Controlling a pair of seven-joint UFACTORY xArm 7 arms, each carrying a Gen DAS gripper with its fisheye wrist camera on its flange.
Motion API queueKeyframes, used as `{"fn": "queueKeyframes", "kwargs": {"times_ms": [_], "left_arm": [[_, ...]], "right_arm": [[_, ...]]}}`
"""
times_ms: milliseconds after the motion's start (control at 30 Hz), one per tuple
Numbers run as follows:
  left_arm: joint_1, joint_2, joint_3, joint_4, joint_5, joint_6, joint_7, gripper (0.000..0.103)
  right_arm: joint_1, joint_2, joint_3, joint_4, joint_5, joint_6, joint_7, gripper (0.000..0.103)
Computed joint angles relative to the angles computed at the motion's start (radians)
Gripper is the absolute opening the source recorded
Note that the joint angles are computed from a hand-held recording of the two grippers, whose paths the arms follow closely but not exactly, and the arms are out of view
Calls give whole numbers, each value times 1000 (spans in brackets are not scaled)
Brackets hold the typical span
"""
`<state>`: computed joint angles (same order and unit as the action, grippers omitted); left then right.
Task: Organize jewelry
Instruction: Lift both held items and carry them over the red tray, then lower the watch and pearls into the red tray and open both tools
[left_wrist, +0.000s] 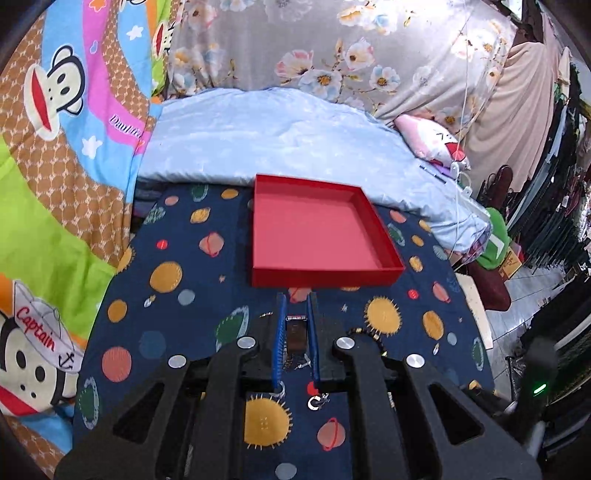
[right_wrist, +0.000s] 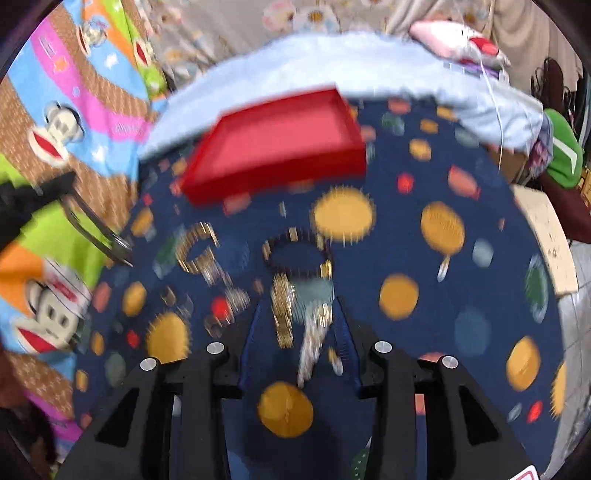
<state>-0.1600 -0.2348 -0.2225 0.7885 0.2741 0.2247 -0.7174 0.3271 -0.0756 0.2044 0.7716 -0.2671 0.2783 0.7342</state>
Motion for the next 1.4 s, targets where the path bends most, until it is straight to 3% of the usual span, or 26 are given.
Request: {"fn": "queueKeyframes", "kwargs": {"times_ms": [167, 333, 667, 867, 1000, 1167, 1400], "left_arm": [[-18, -11, 11, -37, -34, 18, 11, 10], [-26, -15, 15, -59, -58, 23, 18, 10], [-27, 17, 22, -32, -70, 19, 34, 10], [-47, 78, 65, 60, -123, 7, 128, 10], [-48, 171, 84, 192, -133, 17, 200, 10], [-55, 367, 108, 450, -192, 44, 313, 10], [-69, 705, 126, 900, -238, 168, 403, 10]], "right_arm": [[16, 81, 0, 24, -147, 44, 113, 21], [33, 114, -31, 30, -153, 30, 113, 13], [25, 55, -41, 45, -117, 6, 60, 12], [-8, 55, -40, 151, -74, -8, -44, 12], [-20, 139, -54, 295, 39, -18, -179, 12], [-9, 304, -93, 540, 55, 34, -248, 12], [-17, 640, -103, 1016, 170, 221, -413, 12]]}}
